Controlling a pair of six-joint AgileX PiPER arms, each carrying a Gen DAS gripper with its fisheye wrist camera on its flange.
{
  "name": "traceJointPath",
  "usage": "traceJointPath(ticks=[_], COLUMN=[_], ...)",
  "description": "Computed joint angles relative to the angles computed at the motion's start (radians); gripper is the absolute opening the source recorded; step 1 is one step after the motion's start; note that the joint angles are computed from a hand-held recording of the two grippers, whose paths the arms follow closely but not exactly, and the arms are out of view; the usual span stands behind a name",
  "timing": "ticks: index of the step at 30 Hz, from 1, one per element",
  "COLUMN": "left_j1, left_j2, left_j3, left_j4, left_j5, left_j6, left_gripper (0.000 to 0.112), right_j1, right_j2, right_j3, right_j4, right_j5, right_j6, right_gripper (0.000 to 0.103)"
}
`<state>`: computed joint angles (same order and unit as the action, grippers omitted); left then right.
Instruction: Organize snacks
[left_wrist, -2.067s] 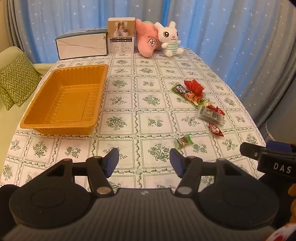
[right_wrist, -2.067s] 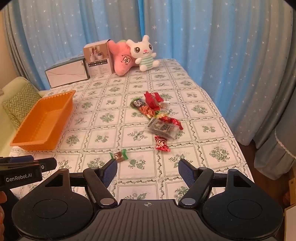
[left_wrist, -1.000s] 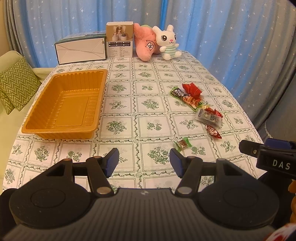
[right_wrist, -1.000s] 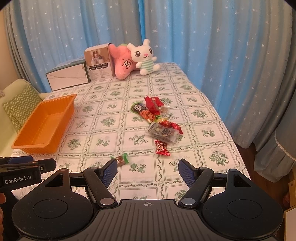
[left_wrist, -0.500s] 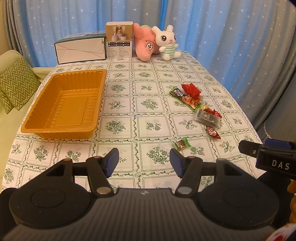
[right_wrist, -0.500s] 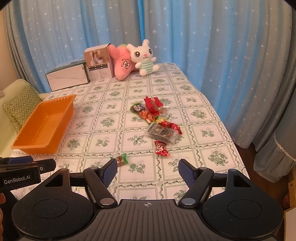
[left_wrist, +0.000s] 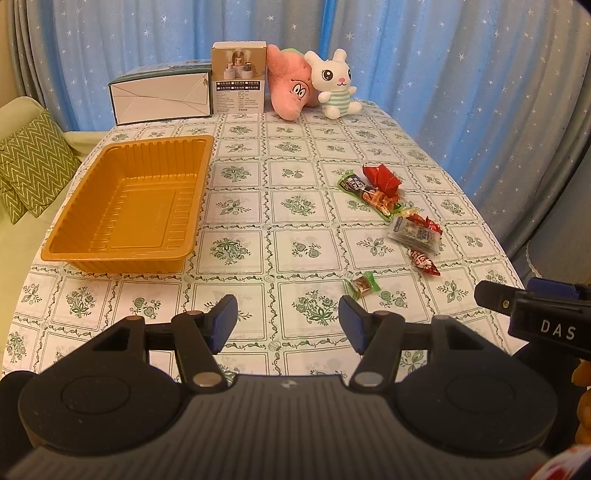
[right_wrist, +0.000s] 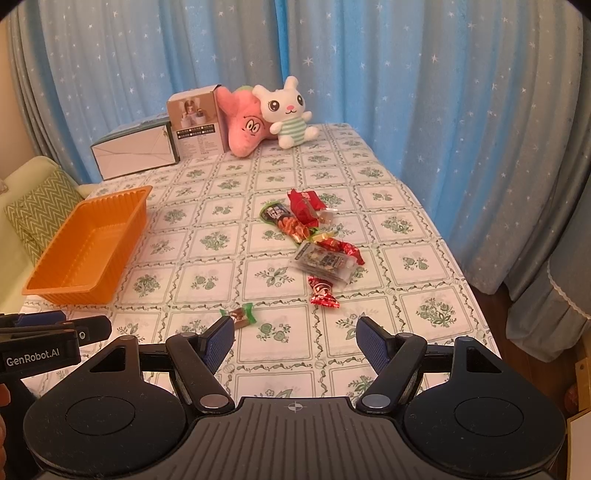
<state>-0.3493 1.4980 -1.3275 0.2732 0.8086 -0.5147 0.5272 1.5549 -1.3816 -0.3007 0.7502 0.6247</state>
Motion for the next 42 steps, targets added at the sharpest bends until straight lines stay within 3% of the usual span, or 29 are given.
traceJointPath(ticks=[28, 42], left_j1=[0.0, 0.019], left_j2=[0.003, 0.086], left_j3=[0.02, 0.006], left_j4=[-0.006, -0.047], left_j5=[-0.013, -0.056], left_j6=[-0.007, 0.066], left_gripper=[0.058, 0.056], right_j1=[-0.008, -0.077], right_j2=[-0.001, 0.029], right_j3=[0.016, 0.061], right_j4=[0.001, 0.026], right_j5=[-0.011, -0.082], right_j6=[0.001, -0.008], right_gripper=[0.073, 0.073])
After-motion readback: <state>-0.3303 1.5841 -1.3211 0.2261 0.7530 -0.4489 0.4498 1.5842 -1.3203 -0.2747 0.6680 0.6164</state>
